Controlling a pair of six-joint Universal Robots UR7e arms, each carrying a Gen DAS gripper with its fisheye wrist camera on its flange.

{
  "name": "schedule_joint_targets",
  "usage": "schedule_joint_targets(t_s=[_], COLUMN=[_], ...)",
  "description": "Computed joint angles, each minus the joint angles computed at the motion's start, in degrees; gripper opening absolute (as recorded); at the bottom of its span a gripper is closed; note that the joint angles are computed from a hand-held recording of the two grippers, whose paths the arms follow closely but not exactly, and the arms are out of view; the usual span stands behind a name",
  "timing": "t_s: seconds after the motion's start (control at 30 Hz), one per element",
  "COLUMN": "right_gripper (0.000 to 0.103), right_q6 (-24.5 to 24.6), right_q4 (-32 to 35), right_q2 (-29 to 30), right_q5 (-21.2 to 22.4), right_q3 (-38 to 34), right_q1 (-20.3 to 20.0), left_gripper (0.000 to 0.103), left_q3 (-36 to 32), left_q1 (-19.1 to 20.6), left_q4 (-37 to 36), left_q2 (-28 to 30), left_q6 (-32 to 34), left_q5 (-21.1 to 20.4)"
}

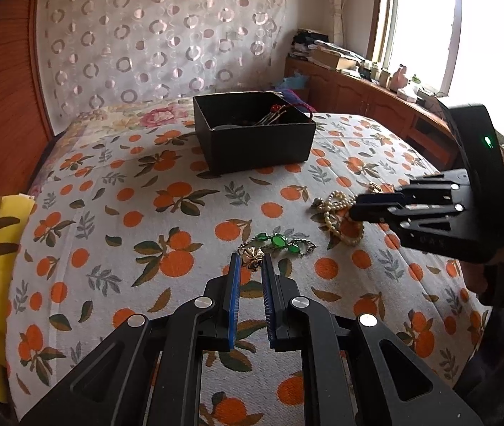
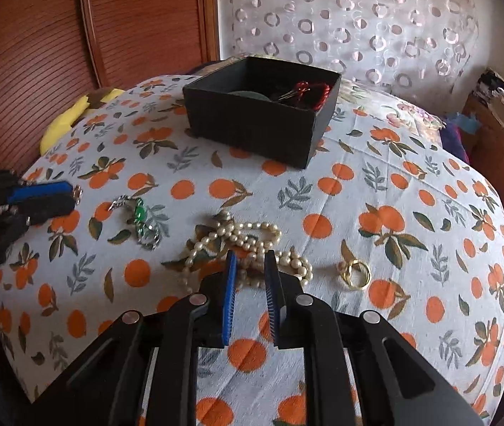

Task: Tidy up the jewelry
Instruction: 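Grasp the green-stone brooch with the left tool while the right tool grasps the pearl strand, then carry the green-stone brooch and pearl strand into the black box while both tools open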

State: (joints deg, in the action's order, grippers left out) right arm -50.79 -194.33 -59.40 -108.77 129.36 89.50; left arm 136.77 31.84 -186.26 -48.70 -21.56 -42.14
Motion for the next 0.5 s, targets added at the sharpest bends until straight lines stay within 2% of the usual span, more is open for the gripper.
schedule_joint_targets(t_s=[0.17, 0.2, 0.23, 0.33, 0.5], right_gripper=[0.020, 0.011, 0.006, 0.005, 0.005], right_q6=[-0.9, -1.0, -1.3, -0.9, -1.5], right_q4=[0.6, 0.8, 0.3, 1.6, -0.3], right_q2=[0.7, 0.6, 0.5, -0.7, -2.5], right_q5=[0.0, 0.2, 0.0, 1.1, 2.6], right_q3=[-1.0, -1.0, -0.9, -0.6, 0.4], right_q1=[0.2, 0.1, 0.0, -0.8, -1.3], left_gripper=[0.011, 0.011, 0.011, 0.011, 0.011], left_q3=[-0.1, -0.1, -0.1, -0.1, -0.2], left_q1=[-0.1, -0.1, -0.1, -0.1, -0.2], left_q4=[-0.2, -0.2, -0.2, -0.5, -0.6], left_q2=[0.5, 0.5, 0.5, 0.6, 0.6], left_q6=[0.2, 0.1, 0.0, 0.2, 0.3], left_q5=[-0.4, -0.3, -0.3, -0.3, -0.2])
